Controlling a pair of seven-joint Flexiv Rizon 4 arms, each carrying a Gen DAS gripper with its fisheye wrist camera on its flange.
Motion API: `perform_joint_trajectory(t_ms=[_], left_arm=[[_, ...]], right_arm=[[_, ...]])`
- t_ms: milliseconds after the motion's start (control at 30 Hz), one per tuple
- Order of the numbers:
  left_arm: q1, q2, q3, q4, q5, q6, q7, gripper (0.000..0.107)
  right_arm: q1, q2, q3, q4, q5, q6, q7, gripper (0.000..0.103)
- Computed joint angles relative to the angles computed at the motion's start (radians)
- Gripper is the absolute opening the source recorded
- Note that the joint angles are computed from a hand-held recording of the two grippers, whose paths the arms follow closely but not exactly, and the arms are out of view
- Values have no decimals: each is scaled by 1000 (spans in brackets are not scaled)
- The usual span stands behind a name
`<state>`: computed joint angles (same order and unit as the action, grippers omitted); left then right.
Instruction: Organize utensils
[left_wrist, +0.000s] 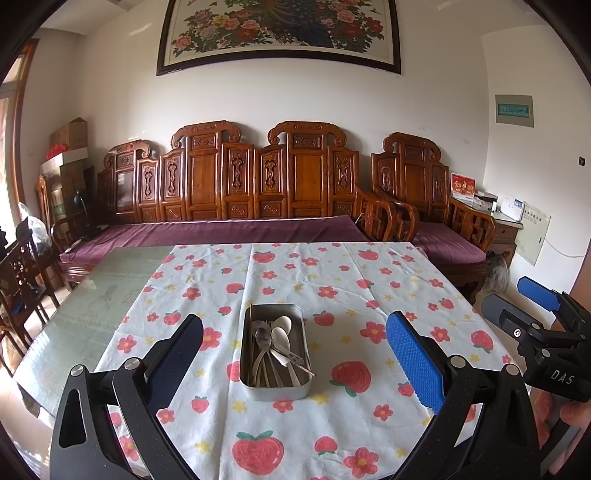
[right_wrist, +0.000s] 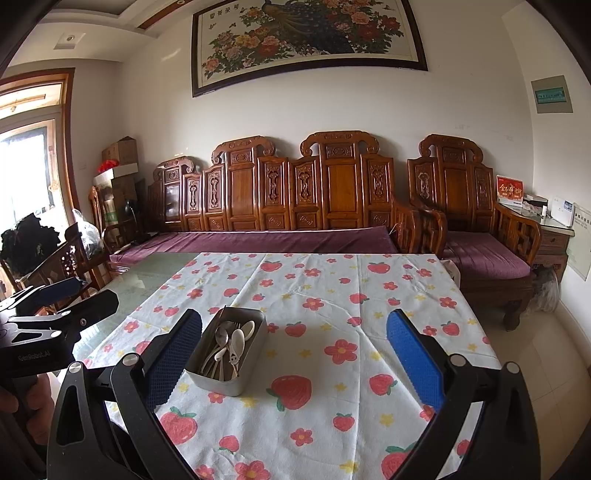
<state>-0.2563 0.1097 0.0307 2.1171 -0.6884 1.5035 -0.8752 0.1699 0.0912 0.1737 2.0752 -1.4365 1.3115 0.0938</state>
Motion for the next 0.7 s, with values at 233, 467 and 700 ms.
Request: perform_joint_trajectory(t_ms=[233, 467, 700], left_arm=[[-4, -1, 1, 2, -12, 4, 10, 96], [-4, -1, 0, 2, -13, 3, 9, 96], [-5, -1, 0, 2, -12, 4, 7, 96]], right_arm=[[0, 0, 0, 1, -7, 2, 5, 101], [-1, 0, -1, 2, -7, 3, 5, 101], [0, 0, 0, 1, -1, 2, 2, 101]])
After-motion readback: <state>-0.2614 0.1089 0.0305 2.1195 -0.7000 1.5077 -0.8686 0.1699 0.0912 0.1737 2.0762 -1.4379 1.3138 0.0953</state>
